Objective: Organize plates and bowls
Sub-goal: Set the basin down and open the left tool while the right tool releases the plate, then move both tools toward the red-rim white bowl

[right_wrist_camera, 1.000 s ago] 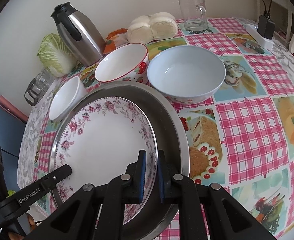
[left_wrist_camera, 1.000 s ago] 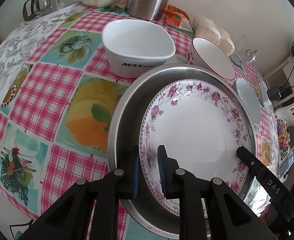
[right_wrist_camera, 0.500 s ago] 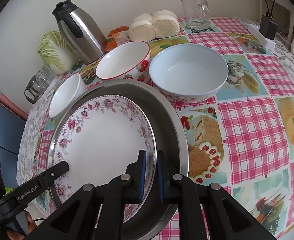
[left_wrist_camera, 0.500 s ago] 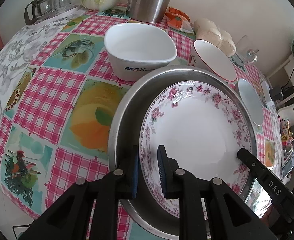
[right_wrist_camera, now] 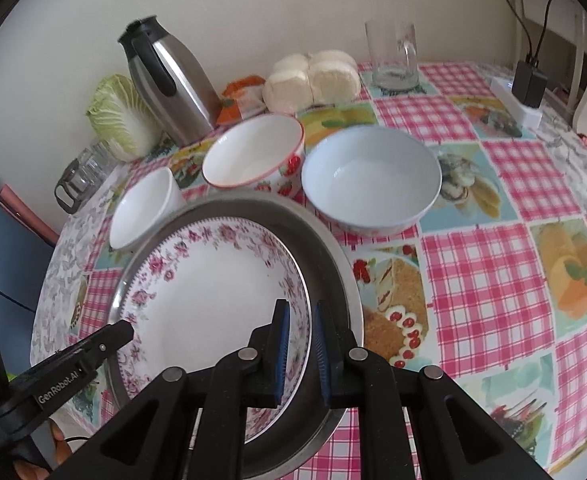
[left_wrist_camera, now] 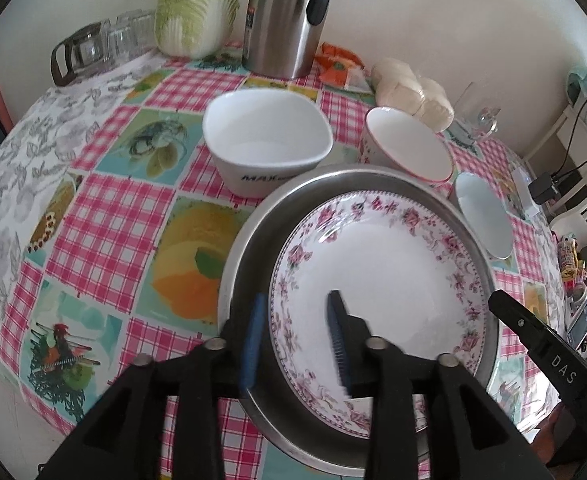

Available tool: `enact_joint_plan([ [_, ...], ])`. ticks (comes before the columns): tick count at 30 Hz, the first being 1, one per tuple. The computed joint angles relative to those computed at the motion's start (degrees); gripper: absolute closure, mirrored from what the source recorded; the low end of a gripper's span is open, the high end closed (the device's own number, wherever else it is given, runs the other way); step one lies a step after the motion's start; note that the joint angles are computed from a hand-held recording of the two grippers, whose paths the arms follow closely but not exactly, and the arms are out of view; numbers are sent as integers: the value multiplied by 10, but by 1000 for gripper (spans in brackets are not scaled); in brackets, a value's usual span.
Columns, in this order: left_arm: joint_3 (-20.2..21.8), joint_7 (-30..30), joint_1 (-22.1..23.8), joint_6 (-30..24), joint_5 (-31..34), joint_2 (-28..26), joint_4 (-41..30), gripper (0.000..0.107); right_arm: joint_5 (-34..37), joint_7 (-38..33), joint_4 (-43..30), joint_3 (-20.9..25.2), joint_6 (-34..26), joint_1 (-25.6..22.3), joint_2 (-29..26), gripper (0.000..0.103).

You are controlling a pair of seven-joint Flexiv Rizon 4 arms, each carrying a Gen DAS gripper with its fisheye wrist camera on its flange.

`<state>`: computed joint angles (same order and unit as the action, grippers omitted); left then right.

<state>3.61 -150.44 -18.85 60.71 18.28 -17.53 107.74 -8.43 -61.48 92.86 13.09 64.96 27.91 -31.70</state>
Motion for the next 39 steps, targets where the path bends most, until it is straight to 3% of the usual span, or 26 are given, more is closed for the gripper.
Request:
enact_joint_plan([
  [4,5,-12,-10,-17,26,4,-12,52,-14,8,6,-10,8,8,7,86],
  [9,2,-19,-11,-35,44,5,-21,48,-34,11,11,-18,9,14,9,64],
  [11,3,-26,-13,-44,52,4,-26,38,-41,12,14,-20,13,16,10,48],
  [12,6,-35,-17,-53,62,4,-30,25,-45,13,16,-22,16,17,11,44],
  [13,7,-40,-18,-57,69,6,-31,21,-48,14,18,-23,18,17,11,39],
  [25,0,-103,-6,-93,100,15,-30,9,-63,32,21,-29,13,15,10,13],
  [28,-3,-102,-3,-94,96,13,-29,9,-61,29,21,-26,13,11,9,0],
  [39,-1,-109,-6,-85,115,12,-34,9,-79,43,29,-38,27,16,10,0],
])
